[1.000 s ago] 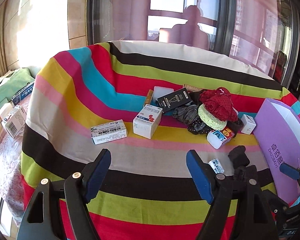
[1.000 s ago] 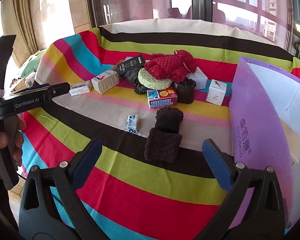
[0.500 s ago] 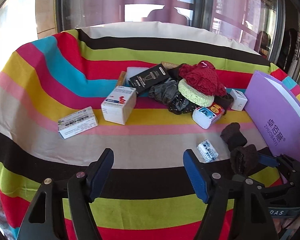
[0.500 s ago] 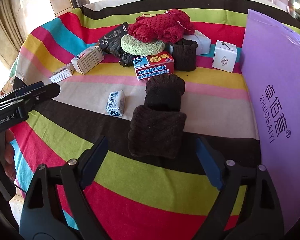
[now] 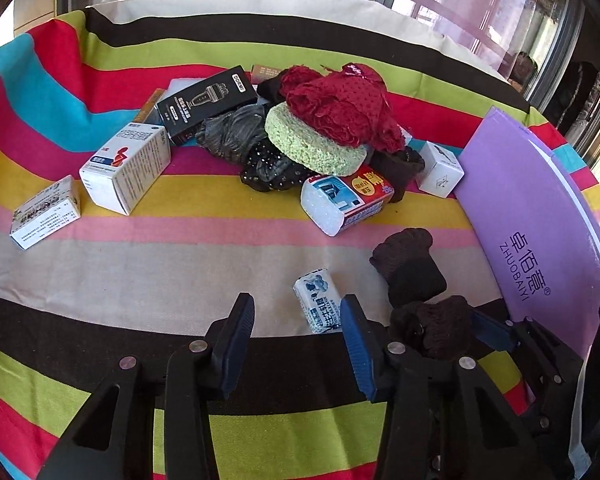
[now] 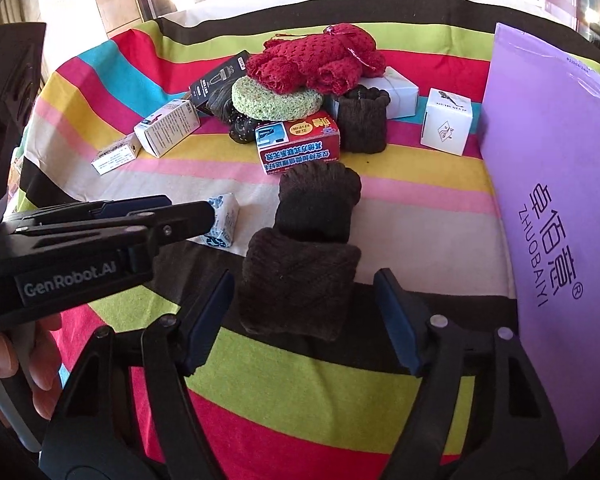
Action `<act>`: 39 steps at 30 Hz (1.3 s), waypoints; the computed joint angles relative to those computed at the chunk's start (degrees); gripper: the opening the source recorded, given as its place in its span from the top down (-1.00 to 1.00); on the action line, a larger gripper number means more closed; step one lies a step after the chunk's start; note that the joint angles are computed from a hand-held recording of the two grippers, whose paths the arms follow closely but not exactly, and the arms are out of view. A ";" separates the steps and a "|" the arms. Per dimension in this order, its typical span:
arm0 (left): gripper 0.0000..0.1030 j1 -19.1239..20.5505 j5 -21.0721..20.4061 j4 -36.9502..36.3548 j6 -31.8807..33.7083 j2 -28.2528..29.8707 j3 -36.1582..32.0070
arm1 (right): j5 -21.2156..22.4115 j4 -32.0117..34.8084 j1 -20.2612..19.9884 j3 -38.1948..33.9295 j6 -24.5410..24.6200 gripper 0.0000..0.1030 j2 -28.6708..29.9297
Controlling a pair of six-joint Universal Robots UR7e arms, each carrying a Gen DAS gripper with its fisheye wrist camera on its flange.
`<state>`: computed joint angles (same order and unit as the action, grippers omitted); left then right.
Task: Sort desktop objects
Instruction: 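Grasp the small white packet with the left tool while the right tool grasps a brown knit cuff, then carry the packet and knit cuff into the lavender box and release both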
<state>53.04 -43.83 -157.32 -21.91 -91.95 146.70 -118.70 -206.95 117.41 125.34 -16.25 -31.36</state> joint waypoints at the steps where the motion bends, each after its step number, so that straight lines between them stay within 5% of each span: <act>1: 0.12 0.12 -0.19 -0.58 0.16 0.82 -0.13 | 0.11 -0.04 -0.06 0.07 -0.04 -0.43 -0.06; 8: 0.12 0.10 0.63 -0.01 -0.62 4.62 -1.83 | 0.72 0.06 -0.41 0.24 -0.57 -0.30 -0.41; 10: 0.19 -0.36 2.18 -0.69 -0.32 5.73 -1.68 | 0.86 -0.07 -0.48 0.37 -0.55 -0.20 -0.52; 14: 0.67 0.19 1.93 -1.83 0.04 5.75 -1.77 | 1.49 0.00 -0.64 0.57 -0.74 -0.04 -0.74; 19: 0.68 -0.70 3.68 -3.92 1.65 5.96 -0.40 | 2.93 0.01 -1.05 1.04 -0.70 0.08 -1.12; 32: 0.68 -6.37 6.64 4.15 -3.66 -5.50 2.16 | 12.89 1.87 -2.00 5.29 1.94 0.16 -7.56; 39: 0.68 -14.29 8.81 10.50 -7.15 -12.05 2.62 | 20.43 -0.08 -1.97 10.22 2.73 0.16 -16.43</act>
<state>38.75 -35.01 -146.82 -29.06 -104.00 149.32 -98.26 -207.03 115.44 135.56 -13.52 -47.79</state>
